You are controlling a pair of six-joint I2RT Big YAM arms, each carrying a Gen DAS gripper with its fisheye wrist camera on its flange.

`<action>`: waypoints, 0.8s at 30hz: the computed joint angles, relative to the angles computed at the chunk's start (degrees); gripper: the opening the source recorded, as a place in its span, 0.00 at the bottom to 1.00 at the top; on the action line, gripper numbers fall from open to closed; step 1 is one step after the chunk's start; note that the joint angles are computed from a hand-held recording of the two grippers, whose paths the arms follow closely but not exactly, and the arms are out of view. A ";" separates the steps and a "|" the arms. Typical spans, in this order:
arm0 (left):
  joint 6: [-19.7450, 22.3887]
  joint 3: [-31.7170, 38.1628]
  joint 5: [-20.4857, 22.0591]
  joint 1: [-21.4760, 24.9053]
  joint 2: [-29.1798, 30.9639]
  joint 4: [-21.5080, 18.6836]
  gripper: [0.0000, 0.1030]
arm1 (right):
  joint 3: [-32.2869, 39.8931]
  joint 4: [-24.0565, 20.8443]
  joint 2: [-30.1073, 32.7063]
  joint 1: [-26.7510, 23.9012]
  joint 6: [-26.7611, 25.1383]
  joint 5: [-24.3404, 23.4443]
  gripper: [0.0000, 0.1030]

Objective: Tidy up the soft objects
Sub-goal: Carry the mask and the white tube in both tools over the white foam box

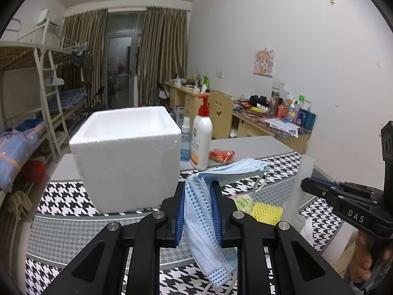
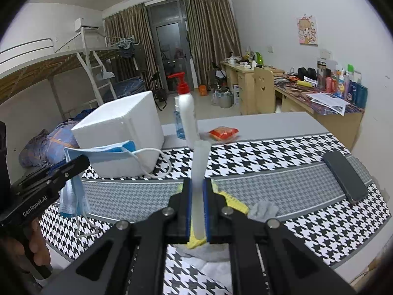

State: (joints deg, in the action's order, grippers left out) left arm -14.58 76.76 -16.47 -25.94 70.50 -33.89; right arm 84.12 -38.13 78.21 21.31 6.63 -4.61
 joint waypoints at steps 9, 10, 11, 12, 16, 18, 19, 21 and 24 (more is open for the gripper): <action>1.14 0.74 -1.42 0.45 -0.56 0.59 0.21 | 2.44 -0.06 1.20 1.49 -1.09 -0.81 0.11; 1.43 0.97 -1.34 0.58 -0.50 0.62 0.21 | 2.66 -0.15 1.30 1.59 -1.11 -0.80 0.11; 1.59 1.19 -1.42 0.66 -0.42 0.62 0.21 | 2.94 -0.12 1.42 1.74 -1.23 -0.76 0.11; 1.75 1.50 -1.44 0.79 -0.32 0.64 0.21 | 3.23 -0.08 1.54 1.84 -1.40 -0.73 0.11; 2.64 2.44 -2.45 1.16 0.25 0.90 0.21 | 4.19 -0.22 1.97 1.83 -1.72 -0.97 0.11; 2.93 2.87 -2.48 1.51 0.45 1.00 0.21 | 4.87 -0.54 2.43 1.93 -1.96 -0.78 0.11; 3.10 2.95 -2.63 1.72 0.43 1.05 0.21 | 5.02 -0.57 2.53 1.93 -2.13 -0.78 0.11; 3.14 3.39 -2.82 1.99 0.64 1.00 0.21 | 5.81 -0.86 3.02 2.07 -2.36 -0.63 0.11; 3.55 4.06 -2.98 2.47 0.91 1.06 0.21 | 7.27 -1.49 3.83 2.35 -2.75 -0.47 0.11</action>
State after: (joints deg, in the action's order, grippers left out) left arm -11.04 80.82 -19.45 -23.48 71.41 -32.83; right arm 91.39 -39.61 82.04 23.66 3.88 -5.08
